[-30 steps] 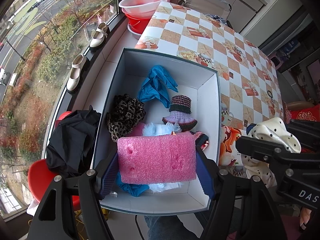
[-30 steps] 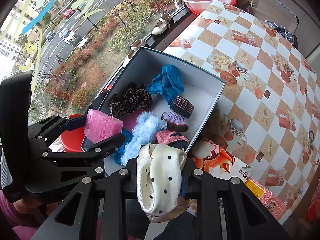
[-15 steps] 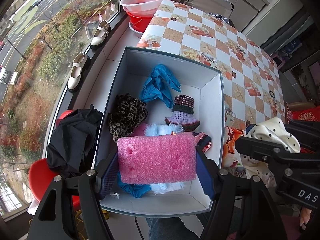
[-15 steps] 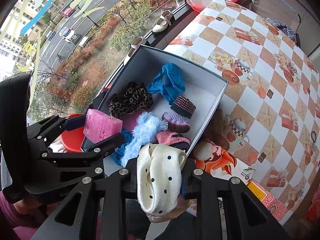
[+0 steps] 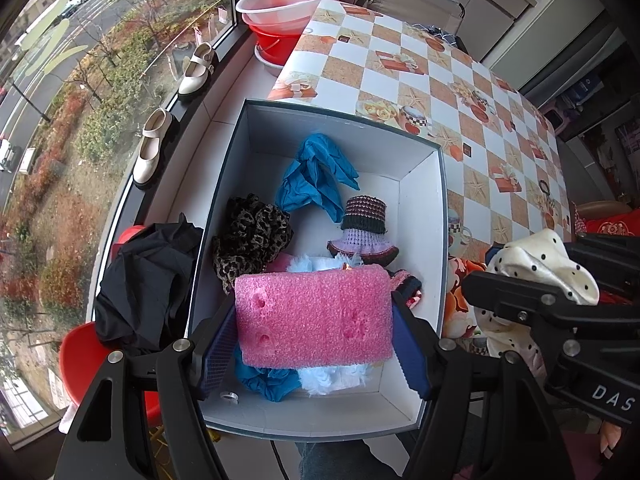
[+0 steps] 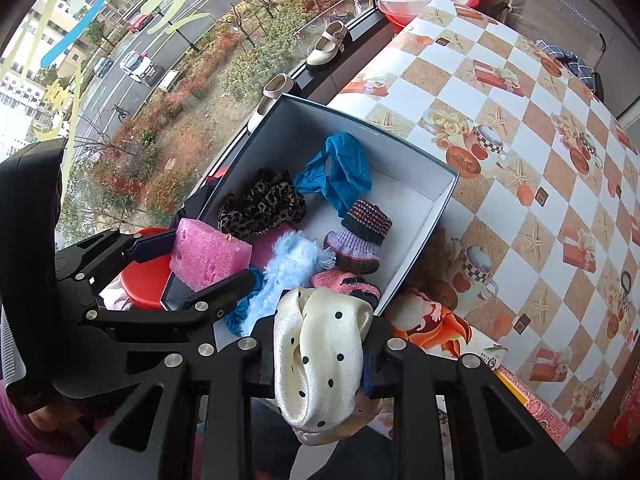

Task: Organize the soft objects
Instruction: 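Hold the pink sponge above the box with the left tool while the right tool holds the polka-dot cloth, then open the left tool over the box while the right tool drops the polka-dot cloth in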

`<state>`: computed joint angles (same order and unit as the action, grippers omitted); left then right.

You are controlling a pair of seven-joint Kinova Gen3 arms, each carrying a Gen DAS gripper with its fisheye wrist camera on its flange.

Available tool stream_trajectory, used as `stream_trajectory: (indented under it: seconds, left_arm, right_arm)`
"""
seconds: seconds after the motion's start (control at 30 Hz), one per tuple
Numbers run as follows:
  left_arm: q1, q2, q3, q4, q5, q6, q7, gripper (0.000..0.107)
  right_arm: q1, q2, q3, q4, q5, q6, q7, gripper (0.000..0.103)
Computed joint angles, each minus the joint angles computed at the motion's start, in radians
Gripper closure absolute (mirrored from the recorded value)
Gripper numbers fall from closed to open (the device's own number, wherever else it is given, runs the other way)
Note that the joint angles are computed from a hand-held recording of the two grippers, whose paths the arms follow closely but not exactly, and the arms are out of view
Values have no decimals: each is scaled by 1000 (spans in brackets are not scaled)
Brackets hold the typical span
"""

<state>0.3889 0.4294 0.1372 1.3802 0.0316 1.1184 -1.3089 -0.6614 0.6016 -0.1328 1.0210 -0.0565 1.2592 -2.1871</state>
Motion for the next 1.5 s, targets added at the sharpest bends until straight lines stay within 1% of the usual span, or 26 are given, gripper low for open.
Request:
stream_trajectory:
  seconds: [0.23, 0.53, 0.7, 0.8, 1.27, 1.4, 1.5]
  left_arm:
    - [24, 16, -12, -25, -38, 5, 26, 34]
    - [33, 55, -29, -53, -69, 23, 70, 34]
    - [33, 65, -26, -59, -73, 31, 77, 34]
    - [26, 68, -18, -58, -57, 35, 67, 34]
    - [34, 74, -19, -70, -54, 44, 60, 34]
    - [38, 74, -21, -73, -61, 41, 61, 33]
    - [61, 64, -38, -71, -95, 38, 100, 33]
  right_arm:
    - [-3, 14, 9, -22, 14, -1, 2, 75]
    - [-3, 62, 16, -82, 23, 35, 23, 75]
    - [-4, 72, 19, -99, 23, 46, 29, 75]
    - [-7, 77, 19, -104, 25, 57, 34, 75]
    - [-10, 81, 22, -107, 26, 52, 28, 75]
    - [-11, 90, 25, -128, 30, 61, 29, 75]
    - [-11, 97, 30, -155, 34, 70, 31, 74]
